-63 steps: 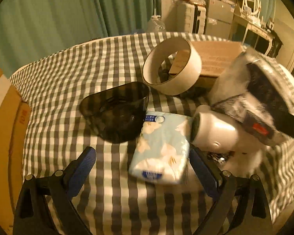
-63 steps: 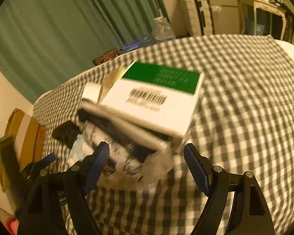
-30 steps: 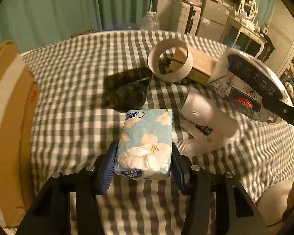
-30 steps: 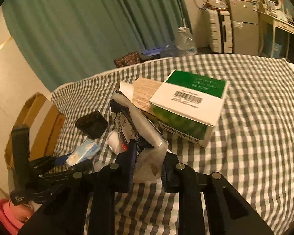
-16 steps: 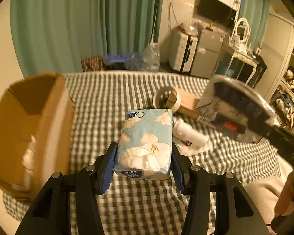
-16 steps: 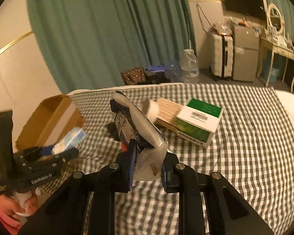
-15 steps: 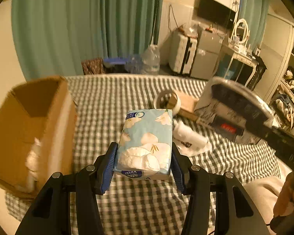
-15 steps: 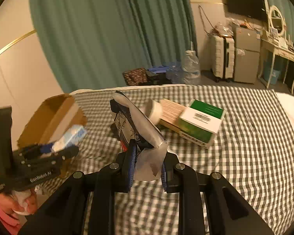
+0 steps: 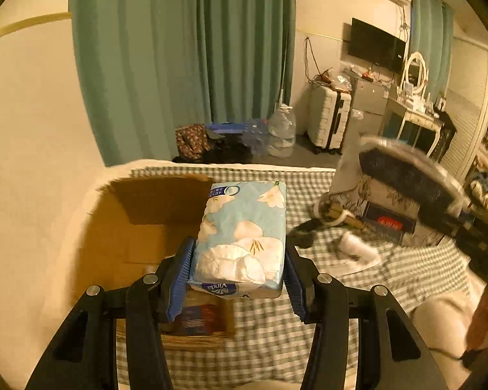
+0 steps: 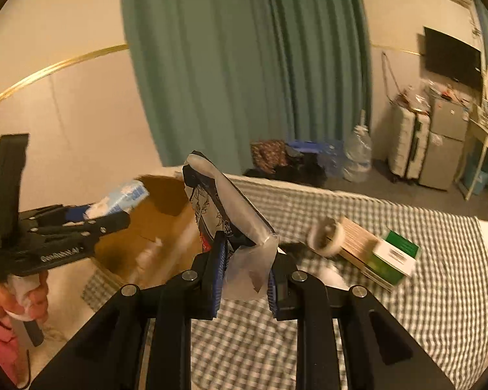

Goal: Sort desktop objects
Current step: 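Carry tissue pack and package into the box and release both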

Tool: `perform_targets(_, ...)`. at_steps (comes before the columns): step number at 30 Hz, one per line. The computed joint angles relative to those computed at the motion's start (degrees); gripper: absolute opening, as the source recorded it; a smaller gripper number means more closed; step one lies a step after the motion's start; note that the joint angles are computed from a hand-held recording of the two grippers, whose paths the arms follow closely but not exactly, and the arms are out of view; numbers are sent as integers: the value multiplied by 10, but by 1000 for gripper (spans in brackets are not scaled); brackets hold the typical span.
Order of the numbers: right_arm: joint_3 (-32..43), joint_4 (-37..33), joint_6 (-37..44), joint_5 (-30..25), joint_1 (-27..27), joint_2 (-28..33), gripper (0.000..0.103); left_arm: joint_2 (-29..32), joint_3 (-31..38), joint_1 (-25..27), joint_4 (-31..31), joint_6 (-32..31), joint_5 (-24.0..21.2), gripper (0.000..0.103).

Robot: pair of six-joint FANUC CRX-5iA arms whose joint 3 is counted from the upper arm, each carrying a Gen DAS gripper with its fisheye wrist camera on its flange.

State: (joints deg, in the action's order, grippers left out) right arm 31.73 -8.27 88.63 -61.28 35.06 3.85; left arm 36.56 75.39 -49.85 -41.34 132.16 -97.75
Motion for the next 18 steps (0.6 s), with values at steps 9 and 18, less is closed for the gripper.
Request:
perform_targets(9,52,49,-13,-31,90,52,21,-119,-219,4,-36,86,37,52)
perform_targets(18,134,85,-37,-79,141,147,21,-205,-391,55,21,180,159,52)
